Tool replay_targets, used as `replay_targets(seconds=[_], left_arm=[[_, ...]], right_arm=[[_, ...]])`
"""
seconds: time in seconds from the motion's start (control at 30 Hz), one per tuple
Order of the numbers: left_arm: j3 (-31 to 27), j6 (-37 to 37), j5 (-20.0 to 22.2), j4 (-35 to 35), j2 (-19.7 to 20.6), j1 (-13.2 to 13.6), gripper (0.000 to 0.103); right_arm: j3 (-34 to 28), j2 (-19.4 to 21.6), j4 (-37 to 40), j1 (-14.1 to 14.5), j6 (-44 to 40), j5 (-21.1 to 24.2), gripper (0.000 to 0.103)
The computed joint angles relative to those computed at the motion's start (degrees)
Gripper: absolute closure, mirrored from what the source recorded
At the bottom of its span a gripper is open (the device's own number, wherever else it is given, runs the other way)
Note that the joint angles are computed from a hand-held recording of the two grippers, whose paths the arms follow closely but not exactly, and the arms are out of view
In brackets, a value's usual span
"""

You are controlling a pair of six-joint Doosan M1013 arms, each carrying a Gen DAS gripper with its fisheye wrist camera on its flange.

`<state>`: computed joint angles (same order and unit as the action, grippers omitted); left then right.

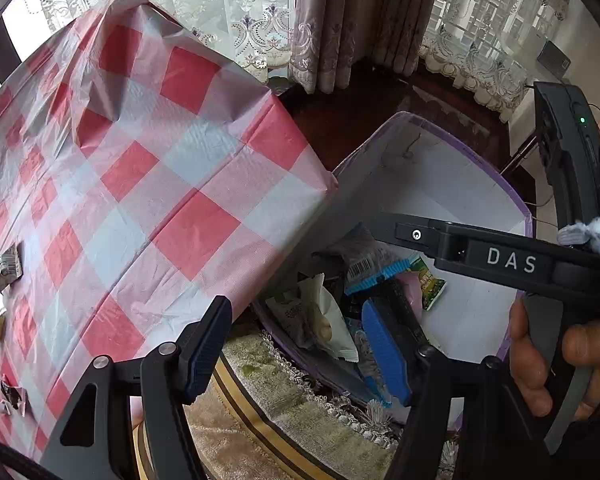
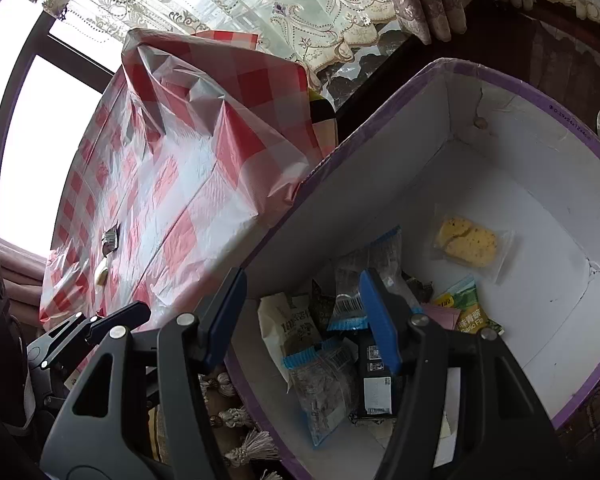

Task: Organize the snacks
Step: 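Open both tools to drop the packets into the box, then move both open tools back over the table snacks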

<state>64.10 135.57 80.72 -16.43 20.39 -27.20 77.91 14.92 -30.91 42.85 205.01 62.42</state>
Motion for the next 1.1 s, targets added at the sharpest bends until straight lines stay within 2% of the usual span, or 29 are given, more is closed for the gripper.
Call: replay_targets(seconds=[0.23, 0.47, 0.9, 1.1], left_arm=[[-1.57, -3.42, 0.38, -2.16, 0.82, 2.1, 0.035], [-2.59, -6.28, -0.9, -4.15, 1.27, 4.71, 0.035], [-6.77, -15.95, -2.08, -7.41, 3.98, 11.94, 0.035], [-8.52, -21.62, -4.07, -9.76, 5.29, 16.38, 0.035]], right_arm=[[-2.68, 1.28, 1.04, 0.01, -4.34, 0.71, 0.04], [-8.46, 4.49, 4.14, -0.35, -12.23, 2.41, 0.04], [-26.94, 14.84, 10.02, -1.04, -31.69, 8.28, 0.04], [-36.19, 20.37, 11.82, -1.03, -37.67, 12.06, 0.04]])
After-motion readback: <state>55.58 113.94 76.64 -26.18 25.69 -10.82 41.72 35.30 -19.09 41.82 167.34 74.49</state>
